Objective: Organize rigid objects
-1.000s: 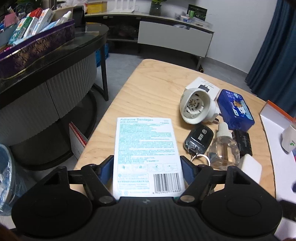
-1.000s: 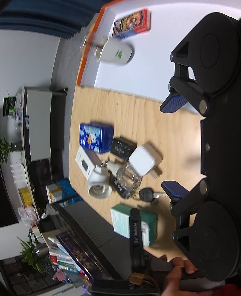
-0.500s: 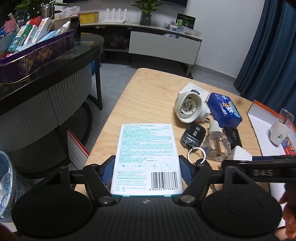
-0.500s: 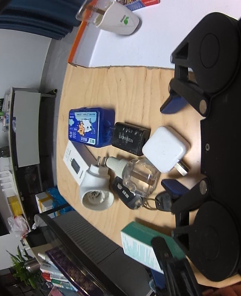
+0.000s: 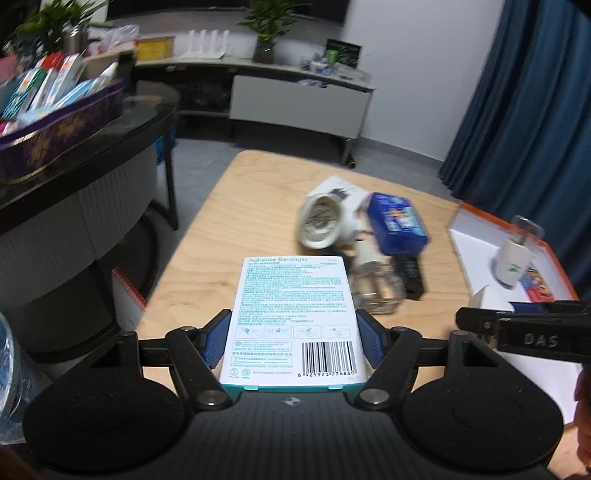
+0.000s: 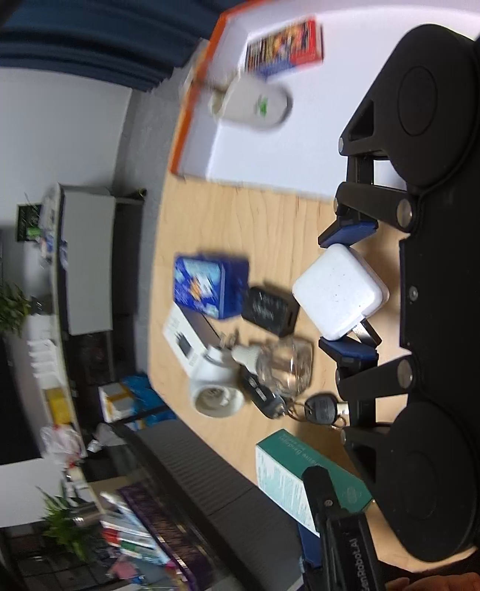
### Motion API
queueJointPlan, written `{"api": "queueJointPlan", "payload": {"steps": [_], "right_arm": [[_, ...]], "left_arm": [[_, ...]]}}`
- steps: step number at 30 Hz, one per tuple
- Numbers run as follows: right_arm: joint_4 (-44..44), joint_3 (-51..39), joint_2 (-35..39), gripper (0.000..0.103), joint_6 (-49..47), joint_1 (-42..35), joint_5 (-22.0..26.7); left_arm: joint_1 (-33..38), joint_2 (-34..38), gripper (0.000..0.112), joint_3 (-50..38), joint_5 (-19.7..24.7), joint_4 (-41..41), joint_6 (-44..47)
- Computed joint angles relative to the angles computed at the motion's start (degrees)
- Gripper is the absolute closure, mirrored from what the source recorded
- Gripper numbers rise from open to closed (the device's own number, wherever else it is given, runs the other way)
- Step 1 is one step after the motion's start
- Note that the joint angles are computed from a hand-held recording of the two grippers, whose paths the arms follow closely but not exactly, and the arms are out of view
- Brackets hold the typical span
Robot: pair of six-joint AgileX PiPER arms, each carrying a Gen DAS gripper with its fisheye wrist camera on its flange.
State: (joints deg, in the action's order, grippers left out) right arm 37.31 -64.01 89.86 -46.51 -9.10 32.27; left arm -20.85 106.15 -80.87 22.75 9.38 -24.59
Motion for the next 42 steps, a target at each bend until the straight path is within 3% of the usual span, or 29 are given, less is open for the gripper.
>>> {"api": "queueJointPlan", "payload": {"steps": [11,19,24,31,42], "right_arm": [[8.32,2.69,-8.32,0.039,-11.44,-21.62,5.63],[14.17,1.17,-7.62,0.039,-16.50,-33.27,10.21],[16.90,0.94,-6.18,0.039,-18.58,-35.86,11.72],[18.32,1.20,-5.24,0.039,-20.05,-36.14,13.11],[18.55,0.82,-5.18,0.039,-20.35,-36.63,14.24]], "left_arm": [[-10.67,2.50,0.041,-7.77,2.47,-6.36,5.11],[-16.27,10.57,0.041,-23.53,8.22,-5.70,6.45],[-18.33,11.10,0.041,-23.13,6.52,-2.07,3.51],[-19.04,12.76,0.041,-25.05,10.38,0.43,1.55],[-19.87,12.75,0.041,-25.77,11.57,2.83,-0.27]]}}
